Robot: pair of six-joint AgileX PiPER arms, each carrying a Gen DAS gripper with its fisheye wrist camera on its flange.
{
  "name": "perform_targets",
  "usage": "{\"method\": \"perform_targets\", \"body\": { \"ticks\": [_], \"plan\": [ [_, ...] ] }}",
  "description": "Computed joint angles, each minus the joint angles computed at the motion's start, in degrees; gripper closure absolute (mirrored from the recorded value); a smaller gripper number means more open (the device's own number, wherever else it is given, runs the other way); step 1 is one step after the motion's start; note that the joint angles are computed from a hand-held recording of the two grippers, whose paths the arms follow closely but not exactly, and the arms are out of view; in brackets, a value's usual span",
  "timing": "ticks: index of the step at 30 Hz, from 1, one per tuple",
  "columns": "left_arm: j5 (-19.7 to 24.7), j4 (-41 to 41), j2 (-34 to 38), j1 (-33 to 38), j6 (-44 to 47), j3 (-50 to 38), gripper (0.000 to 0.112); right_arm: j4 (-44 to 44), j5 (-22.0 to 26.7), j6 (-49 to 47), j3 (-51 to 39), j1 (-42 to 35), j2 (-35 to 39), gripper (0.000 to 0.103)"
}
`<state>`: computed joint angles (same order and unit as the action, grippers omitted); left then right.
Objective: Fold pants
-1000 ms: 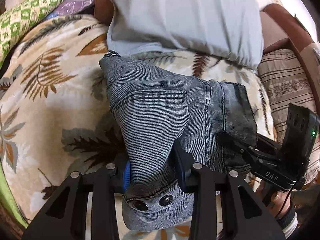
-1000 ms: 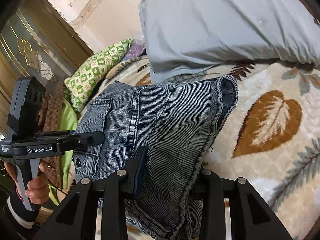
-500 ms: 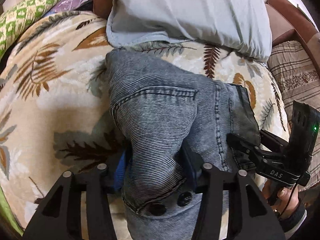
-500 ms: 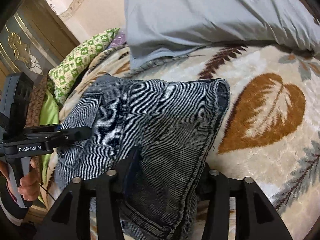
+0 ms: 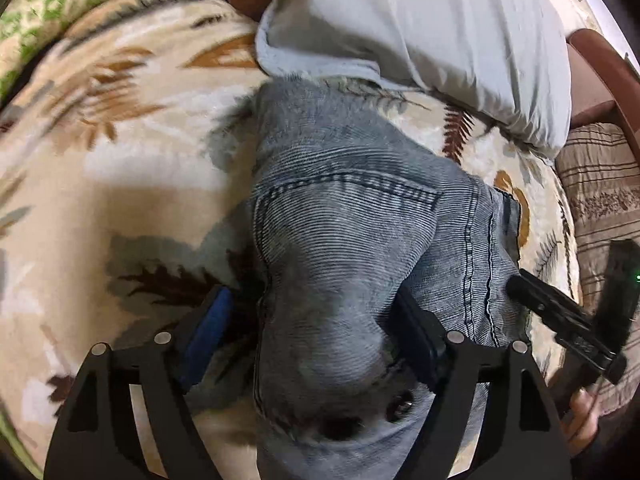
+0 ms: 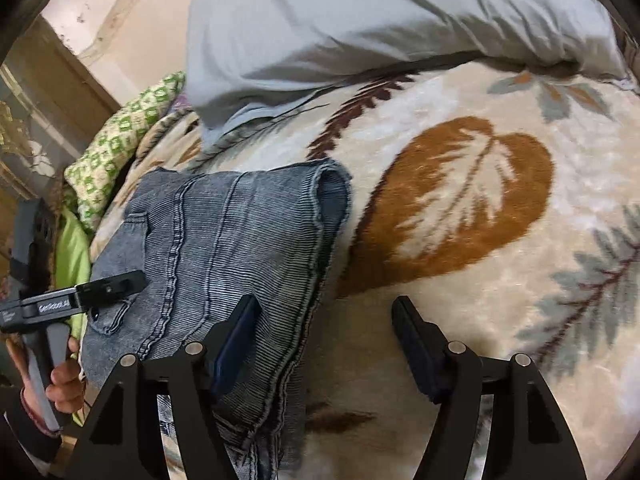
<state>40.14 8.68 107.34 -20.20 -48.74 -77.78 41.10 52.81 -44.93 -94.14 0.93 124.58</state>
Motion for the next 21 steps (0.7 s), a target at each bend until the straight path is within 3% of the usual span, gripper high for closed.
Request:
{"method": "perform_targets", "body": {
  "ticks": [6,12,14,21],
  "plan": [
    [8.1,16.3,-6.2,-9.1,-16.3,1.3,0.032,1.6,0.1,-0.6,8.4,-2.7,-11.1,0.033],
    [13.8,23.6,-12.0,-18.6,-29.1,6.5,0.031,-2.2,-5.6,-2.7,25.0,-3.1,-28.8,0.000],
    [17.4,25.9,-12.6,-22.5,-32.2,7.2,0.031,-3.8,-8.0,-3.7,31.6,-3.0,-35.5,0.001],
    [29.7,31.5,-14.1,-37.6,-41.8,8.9,0.031,-6.7,-5.6,-10.6,47.7,-6.9,-53.9,0.001]
  ]
}}
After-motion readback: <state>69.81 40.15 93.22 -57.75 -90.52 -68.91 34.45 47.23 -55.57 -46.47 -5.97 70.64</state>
